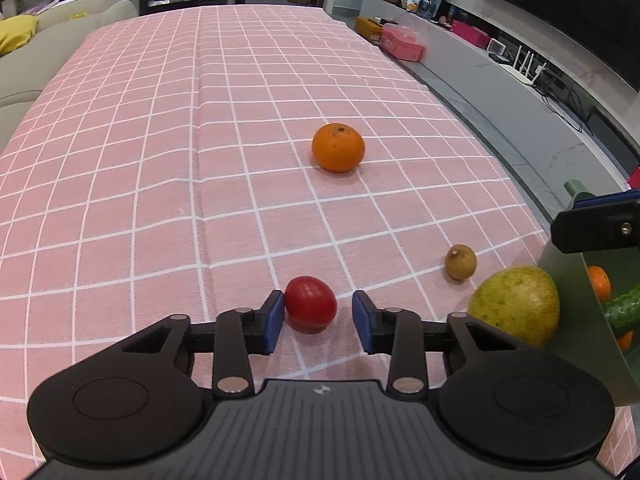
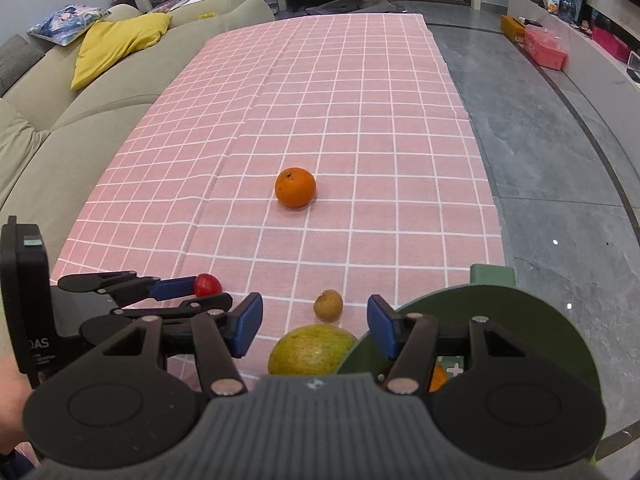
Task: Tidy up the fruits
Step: 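Grasp the red fruit with the left tool while the right tool grasps a mandarin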
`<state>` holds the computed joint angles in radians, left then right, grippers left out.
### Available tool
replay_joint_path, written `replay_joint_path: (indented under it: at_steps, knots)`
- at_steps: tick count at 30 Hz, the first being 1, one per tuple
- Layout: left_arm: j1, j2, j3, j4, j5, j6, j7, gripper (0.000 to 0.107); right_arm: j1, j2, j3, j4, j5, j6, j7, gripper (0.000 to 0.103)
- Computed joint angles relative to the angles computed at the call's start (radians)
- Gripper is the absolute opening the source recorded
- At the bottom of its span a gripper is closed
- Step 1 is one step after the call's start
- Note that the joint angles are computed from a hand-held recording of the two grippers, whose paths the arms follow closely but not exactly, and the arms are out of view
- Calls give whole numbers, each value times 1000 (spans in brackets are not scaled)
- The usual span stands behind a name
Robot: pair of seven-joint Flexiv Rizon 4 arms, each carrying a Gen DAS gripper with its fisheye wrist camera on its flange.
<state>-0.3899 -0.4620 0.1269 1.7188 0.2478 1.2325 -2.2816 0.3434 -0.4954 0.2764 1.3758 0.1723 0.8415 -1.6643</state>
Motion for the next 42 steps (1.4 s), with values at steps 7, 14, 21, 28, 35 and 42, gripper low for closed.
replay_joint_path:
  at_steps: [7,14,21,28,35,42]
  knots:
    - [8,11,-4,14,-5,3,-1,31,7,3,0,8,-5,-1,0,55]
    - [28,56,-21,61,-34,41,18,31,16,-8,-12,-2,-21,4,27,55]
    - [40,117,-10,113,-31,77,0,31,57,-73,-30,-97,-70,-21,116,56]
    - [54,172,29,158,32,69,-87,31,154,-235,-69,-303,-174,-82,205,56]
    - [101,210,18,199,69,83,-152,31,233,-466,-114,-672,-247,-284,296,57]
    - [128,222,4,218,77,106,-174,31,273,-612,-164,-921,-258,-451,342,54]
